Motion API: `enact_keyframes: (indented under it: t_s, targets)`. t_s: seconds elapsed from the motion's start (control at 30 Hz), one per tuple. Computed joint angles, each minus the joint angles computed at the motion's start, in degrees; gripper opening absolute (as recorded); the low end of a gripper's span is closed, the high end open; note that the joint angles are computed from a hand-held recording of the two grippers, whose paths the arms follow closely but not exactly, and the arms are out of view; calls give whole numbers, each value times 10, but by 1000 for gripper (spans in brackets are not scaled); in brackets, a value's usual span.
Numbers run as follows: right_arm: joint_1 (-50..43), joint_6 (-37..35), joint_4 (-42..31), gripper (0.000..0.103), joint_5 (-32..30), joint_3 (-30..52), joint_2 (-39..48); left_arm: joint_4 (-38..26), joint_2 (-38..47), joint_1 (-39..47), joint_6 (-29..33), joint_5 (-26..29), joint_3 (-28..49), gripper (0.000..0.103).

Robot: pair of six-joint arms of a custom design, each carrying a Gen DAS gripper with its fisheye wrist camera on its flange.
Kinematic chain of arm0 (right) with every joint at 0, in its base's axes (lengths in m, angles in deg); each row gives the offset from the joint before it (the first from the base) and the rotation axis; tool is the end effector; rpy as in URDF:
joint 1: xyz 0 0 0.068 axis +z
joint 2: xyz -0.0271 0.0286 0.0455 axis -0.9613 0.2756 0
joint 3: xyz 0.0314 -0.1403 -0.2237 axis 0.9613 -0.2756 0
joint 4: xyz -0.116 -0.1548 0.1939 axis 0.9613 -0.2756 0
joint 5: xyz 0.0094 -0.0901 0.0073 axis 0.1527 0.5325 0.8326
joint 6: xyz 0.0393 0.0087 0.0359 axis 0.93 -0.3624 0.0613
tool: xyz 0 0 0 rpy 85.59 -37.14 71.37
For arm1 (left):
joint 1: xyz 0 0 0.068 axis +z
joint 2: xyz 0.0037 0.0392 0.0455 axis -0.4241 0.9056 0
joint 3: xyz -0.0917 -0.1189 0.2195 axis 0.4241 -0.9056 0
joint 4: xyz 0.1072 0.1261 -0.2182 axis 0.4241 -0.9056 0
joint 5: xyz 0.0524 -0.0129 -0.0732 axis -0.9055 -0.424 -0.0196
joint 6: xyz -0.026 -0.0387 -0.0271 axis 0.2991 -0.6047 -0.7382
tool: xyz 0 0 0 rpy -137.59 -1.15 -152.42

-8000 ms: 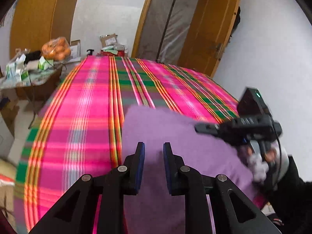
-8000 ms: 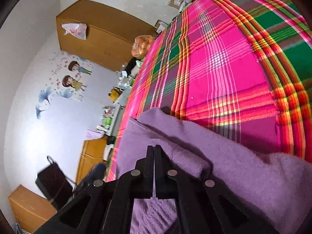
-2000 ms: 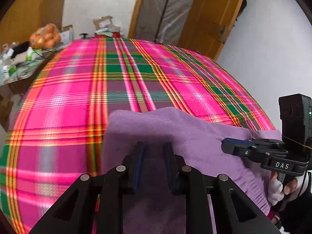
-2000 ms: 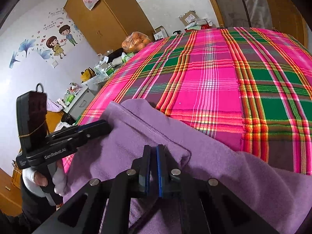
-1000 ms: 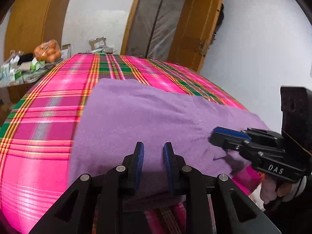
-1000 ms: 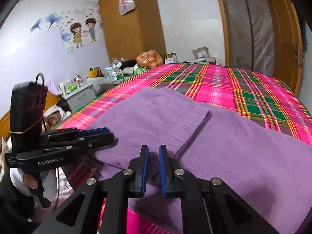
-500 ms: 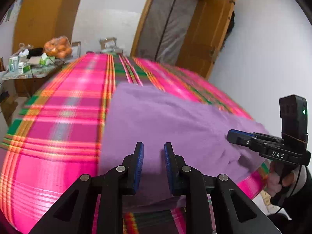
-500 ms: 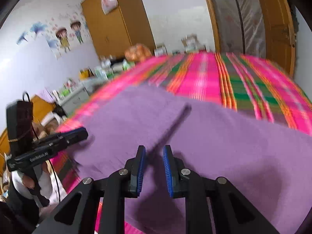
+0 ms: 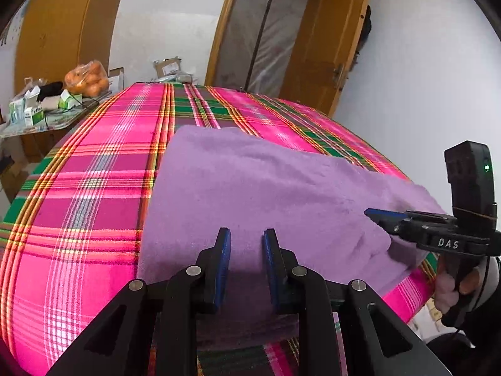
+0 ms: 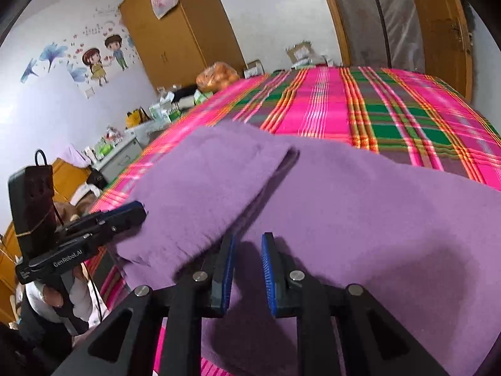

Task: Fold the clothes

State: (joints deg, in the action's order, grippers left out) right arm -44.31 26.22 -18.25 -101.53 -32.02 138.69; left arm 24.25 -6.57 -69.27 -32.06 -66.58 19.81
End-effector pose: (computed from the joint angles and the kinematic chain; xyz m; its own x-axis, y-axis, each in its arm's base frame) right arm 0.2172 0.1364 0.1296 -0.6641 -0.2468 -0.7058 -0.5921 0.7499 0.2950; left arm 0.1377 -0.1134 0.1218 -0.5966 -0.1577 -0.7869 0.0728 0.9658 -0.2487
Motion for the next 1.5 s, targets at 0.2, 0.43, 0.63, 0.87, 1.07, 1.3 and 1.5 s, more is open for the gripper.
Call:
enact_keyframes:
  t_s: [0.2,0.43,0.63,0.87,1.07,1.3,1.5]
  targets:
    - [-60,-20,-19,19,-15,-16,-43,9,11,26,11,24,11,22]
    - [-309,-50,-80,24,-119,-25,-53,42,45,39,17,37,11,22]
    - [-570,-126,-136,24,-215,0,-16,51,58,36,15,27,15,22]
    - [-794,-156,-194,30,-307,118,137,35,85,23,1,5,38,22]
    - [-861,-200,-313,34,-433,212,246,34,116,19,-6,-9,57,22]
    - [-764,-212,-384,33,-449,303,334,27,129,15,-11,-19,68,22]
    - [-820,-93,-307,37,-448,334,369,41,132,16,-12,-17,64,22]
